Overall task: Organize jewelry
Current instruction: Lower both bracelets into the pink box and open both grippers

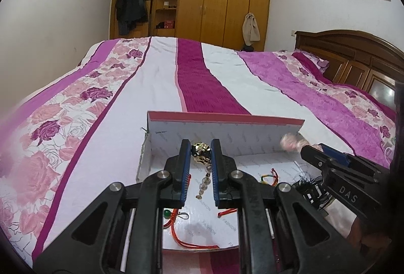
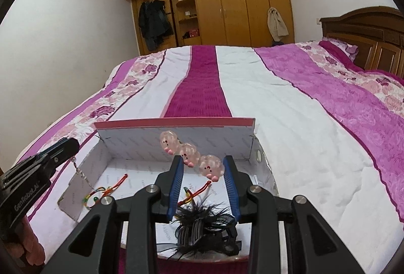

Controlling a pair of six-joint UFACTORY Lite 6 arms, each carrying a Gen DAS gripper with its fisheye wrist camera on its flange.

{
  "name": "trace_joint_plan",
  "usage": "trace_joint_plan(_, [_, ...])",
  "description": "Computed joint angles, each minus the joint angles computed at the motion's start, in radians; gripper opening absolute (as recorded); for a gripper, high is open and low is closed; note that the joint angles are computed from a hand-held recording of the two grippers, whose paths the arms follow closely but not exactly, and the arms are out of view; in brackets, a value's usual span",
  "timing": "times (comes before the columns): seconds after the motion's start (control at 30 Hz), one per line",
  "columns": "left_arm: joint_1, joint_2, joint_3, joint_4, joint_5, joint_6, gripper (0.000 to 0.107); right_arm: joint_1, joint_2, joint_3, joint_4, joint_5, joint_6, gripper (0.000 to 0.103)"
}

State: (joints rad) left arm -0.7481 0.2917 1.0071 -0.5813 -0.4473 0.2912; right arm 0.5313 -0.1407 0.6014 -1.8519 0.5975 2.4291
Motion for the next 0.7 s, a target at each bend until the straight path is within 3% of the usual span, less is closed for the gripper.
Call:
trace_joint_plan(0.1, [-0.004,0.009,0.009,-0.036,0.007,0.037,0.012,-0.017,0.02,0.009,-0.006,-0.011,0.011,0.036])
trace_joint_plan(0.23, [-0.012,-0.006,0.0,-0.075,0.007,0.08,0.026,-0.017,0.021,0.011,0.004,-0.018,0.007,0.047])
trace_joint_plan(0.3, [-0.011,-0.026,-0.014,-0.074,0.013,0.076,0.029,-0.002,0.001,-0.003,0.014,-0.007,-0.001,0.047])
trace_joint_plan(0.7, [-0.015,-0.217,-0.164,-0.088,0.035,0.078,0.032,0.146,-0.165,-0.065,0.19,0.081,-0.109,0.05])
